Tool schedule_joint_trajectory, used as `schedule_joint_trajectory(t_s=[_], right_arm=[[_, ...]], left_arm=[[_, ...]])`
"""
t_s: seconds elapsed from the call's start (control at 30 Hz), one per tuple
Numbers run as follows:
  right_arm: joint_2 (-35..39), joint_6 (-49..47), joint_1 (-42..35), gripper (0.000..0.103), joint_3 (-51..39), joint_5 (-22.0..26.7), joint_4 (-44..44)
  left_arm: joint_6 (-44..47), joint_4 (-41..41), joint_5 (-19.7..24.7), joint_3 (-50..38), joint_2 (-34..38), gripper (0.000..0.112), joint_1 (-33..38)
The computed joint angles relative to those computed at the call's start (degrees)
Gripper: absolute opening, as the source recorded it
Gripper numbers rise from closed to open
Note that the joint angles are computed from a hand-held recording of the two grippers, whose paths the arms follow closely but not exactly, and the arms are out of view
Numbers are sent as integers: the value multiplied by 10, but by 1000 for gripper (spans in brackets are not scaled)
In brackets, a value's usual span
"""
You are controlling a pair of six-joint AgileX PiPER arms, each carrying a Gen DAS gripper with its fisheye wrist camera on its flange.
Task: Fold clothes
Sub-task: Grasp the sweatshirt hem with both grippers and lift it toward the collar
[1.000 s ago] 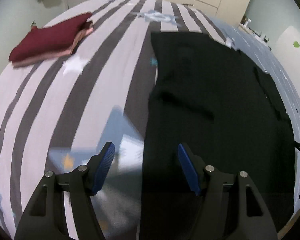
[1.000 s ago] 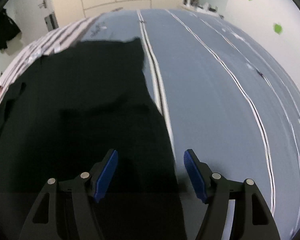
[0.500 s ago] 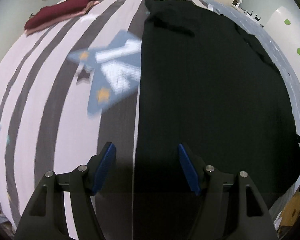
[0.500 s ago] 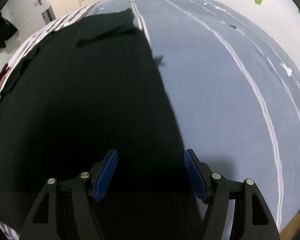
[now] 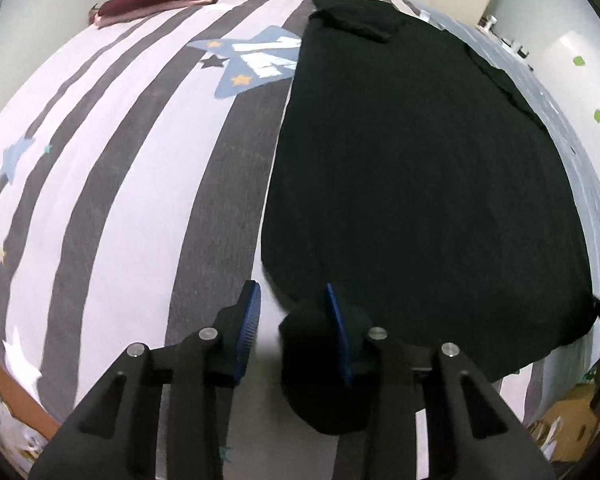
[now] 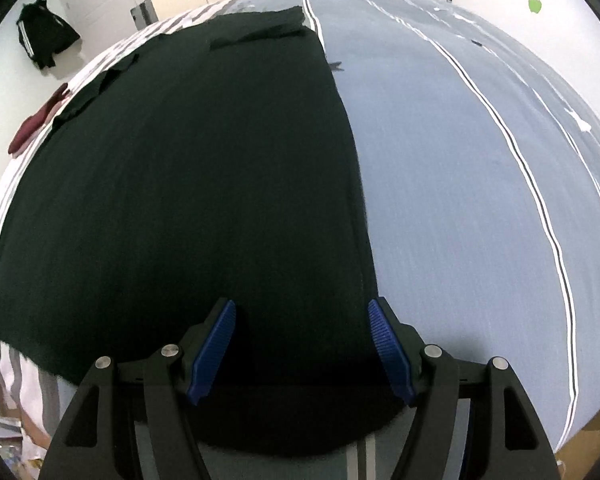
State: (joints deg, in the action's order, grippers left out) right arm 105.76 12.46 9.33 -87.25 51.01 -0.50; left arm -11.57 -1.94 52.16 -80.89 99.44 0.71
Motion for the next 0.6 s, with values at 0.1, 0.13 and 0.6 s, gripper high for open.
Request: schedule_joint_trajectory(t_s=[0.1,0.13,0.6], right_arm=[[-16,8,10,65,24,-6,-3],[-15,10,12,65,24,-7,-5],[30,-20,-13,9,-68,64,43]], left_arm=[[-40,50,8,0,-3,53,-18],[-55,61,11,3,-8,63,-19],[25,-44,44,-28,-30,4,-12]])
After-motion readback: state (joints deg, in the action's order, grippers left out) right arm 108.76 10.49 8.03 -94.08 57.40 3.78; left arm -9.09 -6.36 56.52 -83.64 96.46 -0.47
